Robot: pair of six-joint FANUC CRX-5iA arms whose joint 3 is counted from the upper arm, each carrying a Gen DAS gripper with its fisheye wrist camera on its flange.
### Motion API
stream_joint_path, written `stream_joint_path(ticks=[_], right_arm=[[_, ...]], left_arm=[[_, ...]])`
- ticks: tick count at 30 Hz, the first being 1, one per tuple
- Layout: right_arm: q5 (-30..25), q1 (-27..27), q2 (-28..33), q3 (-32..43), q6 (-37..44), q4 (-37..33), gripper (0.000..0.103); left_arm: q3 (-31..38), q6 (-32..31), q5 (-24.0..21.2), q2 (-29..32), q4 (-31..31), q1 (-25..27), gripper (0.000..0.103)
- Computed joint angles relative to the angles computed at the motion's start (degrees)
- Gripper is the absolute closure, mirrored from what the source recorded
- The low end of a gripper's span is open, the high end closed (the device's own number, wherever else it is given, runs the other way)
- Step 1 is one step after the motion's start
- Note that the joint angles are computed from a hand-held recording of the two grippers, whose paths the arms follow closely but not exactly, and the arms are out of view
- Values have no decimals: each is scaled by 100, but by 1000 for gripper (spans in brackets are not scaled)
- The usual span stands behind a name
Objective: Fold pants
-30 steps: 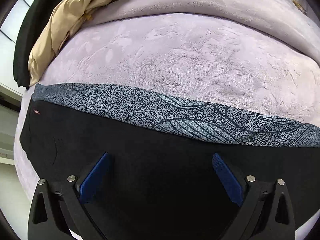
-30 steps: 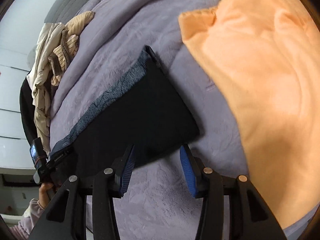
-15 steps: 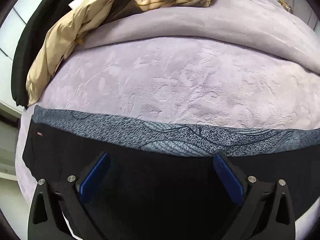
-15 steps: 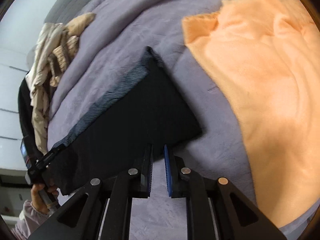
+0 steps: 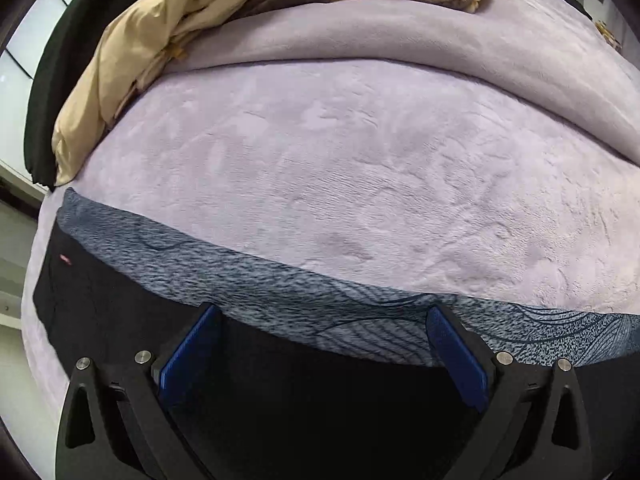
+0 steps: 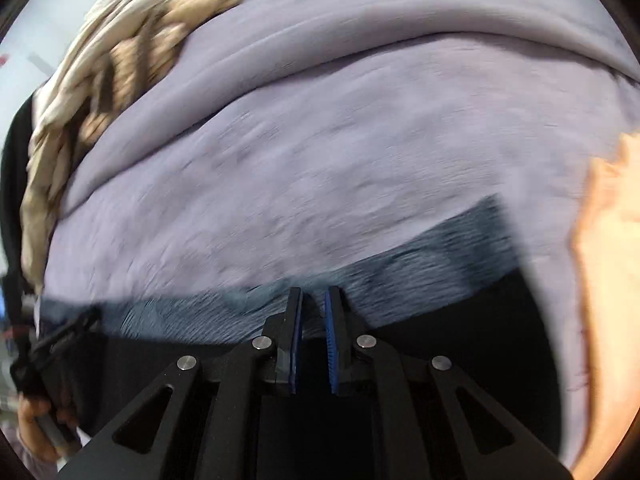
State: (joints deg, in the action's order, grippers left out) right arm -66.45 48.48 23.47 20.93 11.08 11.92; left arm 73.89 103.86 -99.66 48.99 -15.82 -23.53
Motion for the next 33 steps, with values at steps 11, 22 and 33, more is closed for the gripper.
stream_joint_path(ticks=[11, 22, 33], right_arm=[[773, 601, -1137, -845, -176, -976, 60], [2459, 1350, 818, 1323, 451, -2391, 56], [2189, 1862, 2539, 3446, -1263, -895, 54]], left_arm=[[-2786, -46, 132, -2106, -60, 437, 0], [-3690, -1085, 1042, -2602, -253, 1477, 0], [-4403, -2256, 2410, -2645, 439, 2512, 0]])
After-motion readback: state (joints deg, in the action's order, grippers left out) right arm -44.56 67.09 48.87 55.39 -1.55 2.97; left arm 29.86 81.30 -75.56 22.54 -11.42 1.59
